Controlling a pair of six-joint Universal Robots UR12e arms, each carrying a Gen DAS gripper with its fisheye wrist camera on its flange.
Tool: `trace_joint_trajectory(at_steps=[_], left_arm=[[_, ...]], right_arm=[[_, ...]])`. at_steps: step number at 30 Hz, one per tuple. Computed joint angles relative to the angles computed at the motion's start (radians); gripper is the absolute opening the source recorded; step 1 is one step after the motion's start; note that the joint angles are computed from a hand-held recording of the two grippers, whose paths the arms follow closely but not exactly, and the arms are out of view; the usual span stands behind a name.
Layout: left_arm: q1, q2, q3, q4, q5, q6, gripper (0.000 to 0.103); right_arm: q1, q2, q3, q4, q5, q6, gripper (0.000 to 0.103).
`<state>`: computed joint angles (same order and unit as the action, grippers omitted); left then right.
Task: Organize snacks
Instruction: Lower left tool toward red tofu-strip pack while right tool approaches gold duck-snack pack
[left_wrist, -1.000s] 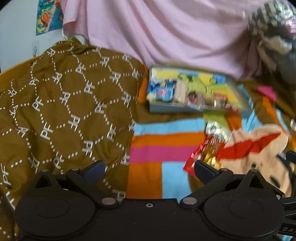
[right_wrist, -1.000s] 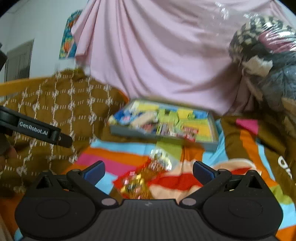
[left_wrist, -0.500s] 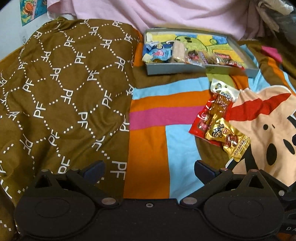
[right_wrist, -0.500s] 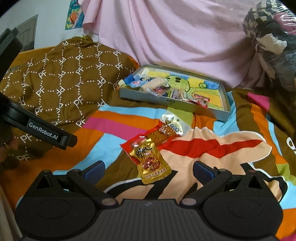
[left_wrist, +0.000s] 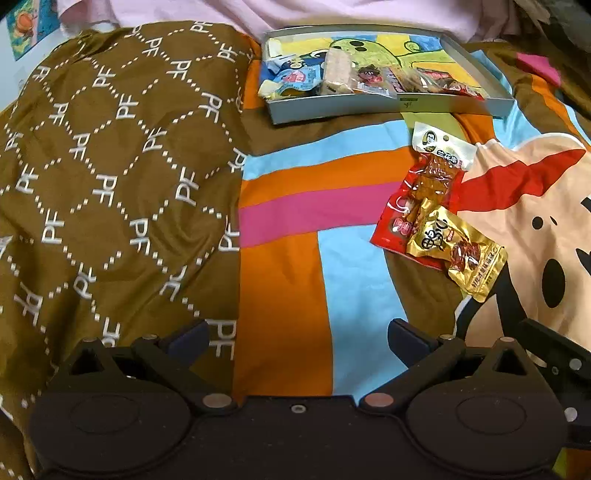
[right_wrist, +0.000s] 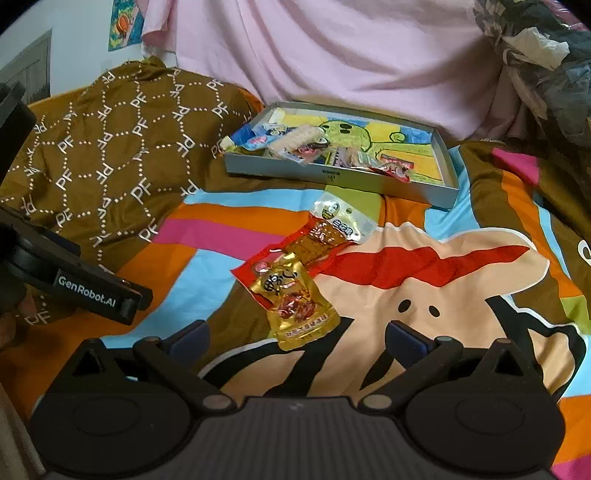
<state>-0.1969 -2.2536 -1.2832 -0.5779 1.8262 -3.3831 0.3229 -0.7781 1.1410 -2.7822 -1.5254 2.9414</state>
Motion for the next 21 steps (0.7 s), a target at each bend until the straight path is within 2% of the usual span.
trace_joint_trajectory(at_steps=[4, 10, 13, 17, 21], left_arm=[[-0.001, -0.014, 0.016, 0.033, 0.032, 0.025, 0.102], [0.008, -0.052, 0.074, 0.043, 0.003, 0.049, 0.102], [0.008, -0.079, 0.109, 0.05, -0.001, 0.068, 0.102], [0.013, -0.115, 0.155, 0.062, -0.008, 0.081, 0.102], [0.019, -0.144, 0.197, 0.063, -0.014, 0.075, 0.102]], right_arm=[[-0.007, 0.005, -0.03, 0.06, 0.009, -0.064, 0.103], [-0.017, 0.026, -0.086, 0.134, 0.001, -0.147, 0.103], [-0.019, 0.042, -0.105, 0.13, -0.017, -0.168, 0.103], [-0.022, 0.071, -0.128, 0.099, -0.003, -0.164, 0.103], [-0.015, 0.11, -0.168, 0.089, -0.001, -0.219, 0.103]])
